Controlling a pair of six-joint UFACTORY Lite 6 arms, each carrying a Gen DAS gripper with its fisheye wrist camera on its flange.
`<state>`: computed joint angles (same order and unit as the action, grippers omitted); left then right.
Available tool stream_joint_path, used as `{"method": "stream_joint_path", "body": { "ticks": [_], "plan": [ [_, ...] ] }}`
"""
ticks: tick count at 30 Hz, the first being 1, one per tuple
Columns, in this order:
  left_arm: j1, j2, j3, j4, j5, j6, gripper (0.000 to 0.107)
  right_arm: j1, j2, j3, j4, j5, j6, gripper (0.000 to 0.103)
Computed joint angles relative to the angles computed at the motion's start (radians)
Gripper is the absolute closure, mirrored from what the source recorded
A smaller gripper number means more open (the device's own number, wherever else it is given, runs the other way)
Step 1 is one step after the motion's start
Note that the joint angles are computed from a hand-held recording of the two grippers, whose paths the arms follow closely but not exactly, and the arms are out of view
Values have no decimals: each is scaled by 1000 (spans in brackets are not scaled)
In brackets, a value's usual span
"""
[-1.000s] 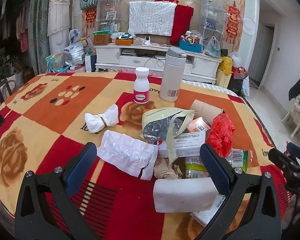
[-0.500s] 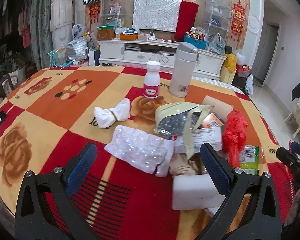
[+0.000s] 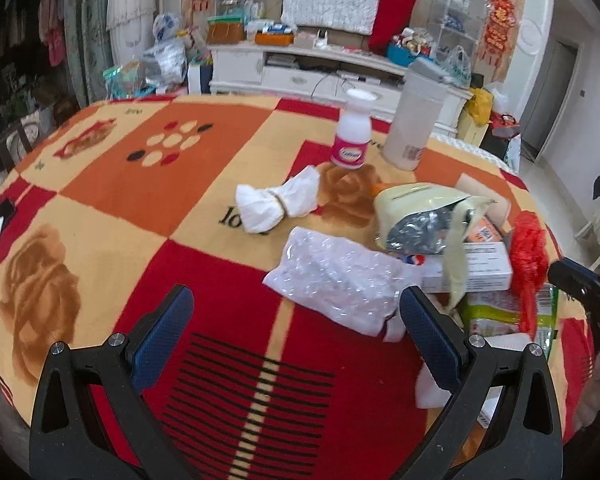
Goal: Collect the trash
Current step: 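Grasp the red plastic bag with the right tool while the left tool grasps the white tissue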
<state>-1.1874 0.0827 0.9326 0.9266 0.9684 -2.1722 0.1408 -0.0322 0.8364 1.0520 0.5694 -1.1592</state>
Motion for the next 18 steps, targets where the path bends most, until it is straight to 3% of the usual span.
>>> {"method": "stream_joint_path", "body": {
  "ticks": [2,5,7,11,16,18],
  "plan": [
    [31,-8,-14,0,-22,14,4,34,93,63,39,7,-1,32],
    [93,-10,-26,6,-30,56,4,59,220,147,55,23,19,56],
    [155,-16,-39,15,-57,86,4,51,246,155,99,37,-14,61],
    [322,-8,-64,106,-185,164,4,0,174,117,115,70,-69,63],
    [528,133,23,136,-379,410,5,-100,98,113,42,150,-43,63],
    [562,181,56,112,-414,483,15,-131,85,117,19,171,-30,63]
  ]
}}
